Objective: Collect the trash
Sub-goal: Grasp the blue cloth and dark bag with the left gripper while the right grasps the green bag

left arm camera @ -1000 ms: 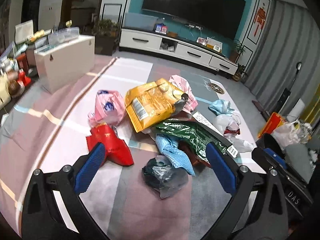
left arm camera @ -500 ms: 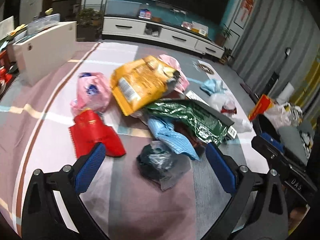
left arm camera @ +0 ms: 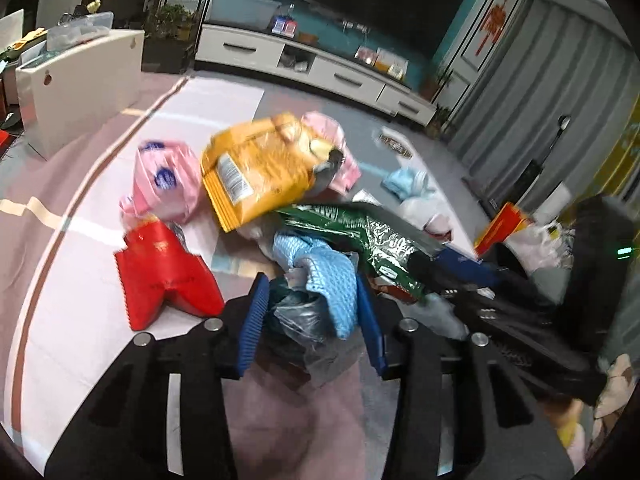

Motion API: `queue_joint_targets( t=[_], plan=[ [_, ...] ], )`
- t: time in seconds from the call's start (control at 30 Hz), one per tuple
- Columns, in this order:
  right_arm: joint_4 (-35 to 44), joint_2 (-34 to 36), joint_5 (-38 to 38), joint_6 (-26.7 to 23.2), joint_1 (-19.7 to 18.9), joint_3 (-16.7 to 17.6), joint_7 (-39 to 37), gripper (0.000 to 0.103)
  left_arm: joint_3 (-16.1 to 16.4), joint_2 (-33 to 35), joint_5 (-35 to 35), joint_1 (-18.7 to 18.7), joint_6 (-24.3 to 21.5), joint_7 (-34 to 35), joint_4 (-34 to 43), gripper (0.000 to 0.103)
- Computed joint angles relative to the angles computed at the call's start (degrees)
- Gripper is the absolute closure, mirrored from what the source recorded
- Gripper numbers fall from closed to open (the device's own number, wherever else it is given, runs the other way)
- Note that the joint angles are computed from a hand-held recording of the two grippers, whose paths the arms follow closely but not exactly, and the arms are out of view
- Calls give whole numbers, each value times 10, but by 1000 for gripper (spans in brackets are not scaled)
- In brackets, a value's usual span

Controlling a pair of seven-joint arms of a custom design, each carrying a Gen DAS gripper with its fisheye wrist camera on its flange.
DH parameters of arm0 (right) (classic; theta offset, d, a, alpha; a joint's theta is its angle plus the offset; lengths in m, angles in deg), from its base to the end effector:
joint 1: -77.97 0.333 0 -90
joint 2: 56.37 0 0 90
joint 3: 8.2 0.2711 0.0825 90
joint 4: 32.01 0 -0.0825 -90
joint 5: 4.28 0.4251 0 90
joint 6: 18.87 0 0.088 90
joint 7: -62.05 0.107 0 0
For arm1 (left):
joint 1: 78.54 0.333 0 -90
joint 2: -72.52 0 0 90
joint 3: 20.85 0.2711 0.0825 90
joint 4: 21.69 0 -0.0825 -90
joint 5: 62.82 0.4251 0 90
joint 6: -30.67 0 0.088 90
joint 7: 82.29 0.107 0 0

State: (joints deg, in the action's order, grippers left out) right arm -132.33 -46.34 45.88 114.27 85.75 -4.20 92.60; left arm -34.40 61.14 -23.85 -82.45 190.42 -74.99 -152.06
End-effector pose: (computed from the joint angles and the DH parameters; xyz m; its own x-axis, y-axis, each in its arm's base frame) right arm 0.6638 0.1502 0.4570 0.7299 -0.6400 -0.2399 -0.5851 -0.4036 -0.7034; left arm 0.5359 -0.2013 0.4442 0.3794 -0.8518 0.3612 -0.5690 -0.5227 -0.6349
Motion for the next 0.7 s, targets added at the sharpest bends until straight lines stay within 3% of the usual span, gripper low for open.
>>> queue_joint_targets(
  t=[0.03,0.13,0.2,0.43,0.7],
  plan=[
    [4,5,-10,2,4,1,6,55,1,-7,2,2,6,-5,-6,63],
    [3,8,-33,15,11,3,13,77,7,-23,-15,3,27,0,-25,63],
    [-8,2,-39,30,14,5,12,97,15,-27,-43,-1,47,18,-36,63],
    [-62,-46,-12,70,16,-1,3,102,4,-39,-74,5,59,44,-49,63],
    [-119,-120,80,80,8,-34,-39,102,-6,-46,-76,14,81,61,-54,63]
  ],
)
